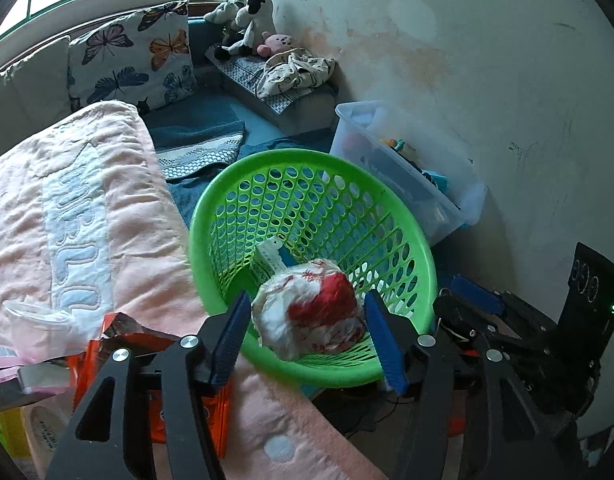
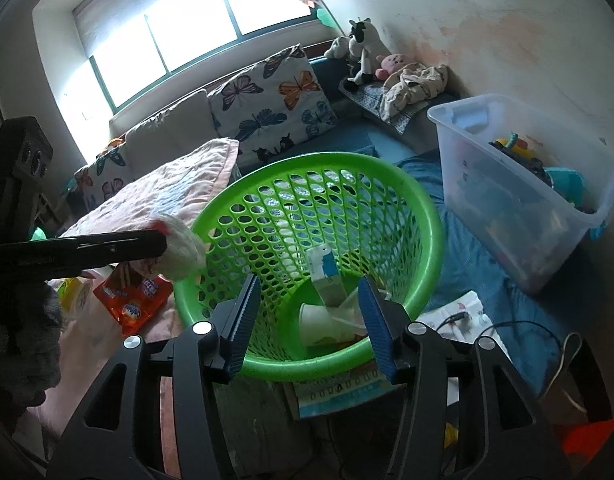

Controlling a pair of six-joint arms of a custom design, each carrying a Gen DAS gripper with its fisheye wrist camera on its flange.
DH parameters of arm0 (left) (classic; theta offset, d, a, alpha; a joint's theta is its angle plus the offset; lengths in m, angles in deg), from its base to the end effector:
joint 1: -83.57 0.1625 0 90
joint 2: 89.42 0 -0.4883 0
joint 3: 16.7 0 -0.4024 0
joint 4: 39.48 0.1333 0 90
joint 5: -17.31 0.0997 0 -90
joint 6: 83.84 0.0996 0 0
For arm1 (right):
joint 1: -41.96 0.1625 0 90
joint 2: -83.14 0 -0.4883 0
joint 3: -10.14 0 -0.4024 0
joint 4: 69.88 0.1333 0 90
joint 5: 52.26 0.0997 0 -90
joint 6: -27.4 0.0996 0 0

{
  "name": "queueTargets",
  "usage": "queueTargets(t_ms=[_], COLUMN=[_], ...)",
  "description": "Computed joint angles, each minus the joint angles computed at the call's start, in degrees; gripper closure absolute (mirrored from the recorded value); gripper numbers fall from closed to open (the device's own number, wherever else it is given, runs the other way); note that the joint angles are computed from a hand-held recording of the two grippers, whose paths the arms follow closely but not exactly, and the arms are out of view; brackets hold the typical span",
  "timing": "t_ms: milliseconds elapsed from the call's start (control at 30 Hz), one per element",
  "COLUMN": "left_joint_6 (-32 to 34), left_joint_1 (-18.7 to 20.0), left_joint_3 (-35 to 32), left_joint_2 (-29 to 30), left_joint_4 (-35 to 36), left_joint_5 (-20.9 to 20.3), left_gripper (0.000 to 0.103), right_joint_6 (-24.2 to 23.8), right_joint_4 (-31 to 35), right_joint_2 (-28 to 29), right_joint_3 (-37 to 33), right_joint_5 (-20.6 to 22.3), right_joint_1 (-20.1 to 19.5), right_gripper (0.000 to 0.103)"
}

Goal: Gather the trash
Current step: 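Release the wrapper into the basket with the left tool while the right tool drops the orange scrap in, then grasp the pink wipes packet with the left tool while the right tool grasps the orange Oreo packet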

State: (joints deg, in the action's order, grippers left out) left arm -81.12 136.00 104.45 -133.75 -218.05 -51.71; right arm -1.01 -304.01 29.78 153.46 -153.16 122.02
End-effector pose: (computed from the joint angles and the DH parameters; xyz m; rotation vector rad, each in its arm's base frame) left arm -0.2061 -0.5450 0.0412 0.9213 2.6676 -0.4335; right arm 0.0386 -0.4427 0.1755 0.2741 -2.4275 1.1021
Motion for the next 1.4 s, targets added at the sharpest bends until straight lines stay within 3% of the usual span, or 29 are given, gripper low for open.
queueTargets(t_ms=[100, 267, 733, 1100, 1400], left_joint_6=[-0.05, 0.01, -1.33, -4.13, -6.53], left_joint_1=[0.19, 0.24, 0.73, 2.36, 4.36], left_joint_3=[-0.12, 1.39, 10.81, 16.13, 18.49], left_joint_2=[0.14, -1.02, -10.90, -18.24, -22.67], left_joint_4=[-0.42, -1.71, -6.36, -10.54, -11.87], left_joint_5=[-0.88, -1.12, 4.61, 8.31, 10.18], left_gripper=[0.036, 0.036, 0.036, 0.036, 0.036], right_joint_6=[0.06, 0.09, -1.30, -4.58, -9.08], right_joint_4=[0.00, -0.48, 1.05, 7.83, 19.47], right_joint_2=[-0.03, 0.41, 3.08, 6.29, 7.66], right_joint_3=[0.22, 0.66, -0.24, -3.92, -8.91], right_joint_5=[0.12, 0.08, 0.01, -0.43, -0.47], right_joint_1=[0.02, 0.65, 5.45, 10.01, 12.92], right_gripper=[0.051, 0.051, 0.040, 0.030, 0.022])
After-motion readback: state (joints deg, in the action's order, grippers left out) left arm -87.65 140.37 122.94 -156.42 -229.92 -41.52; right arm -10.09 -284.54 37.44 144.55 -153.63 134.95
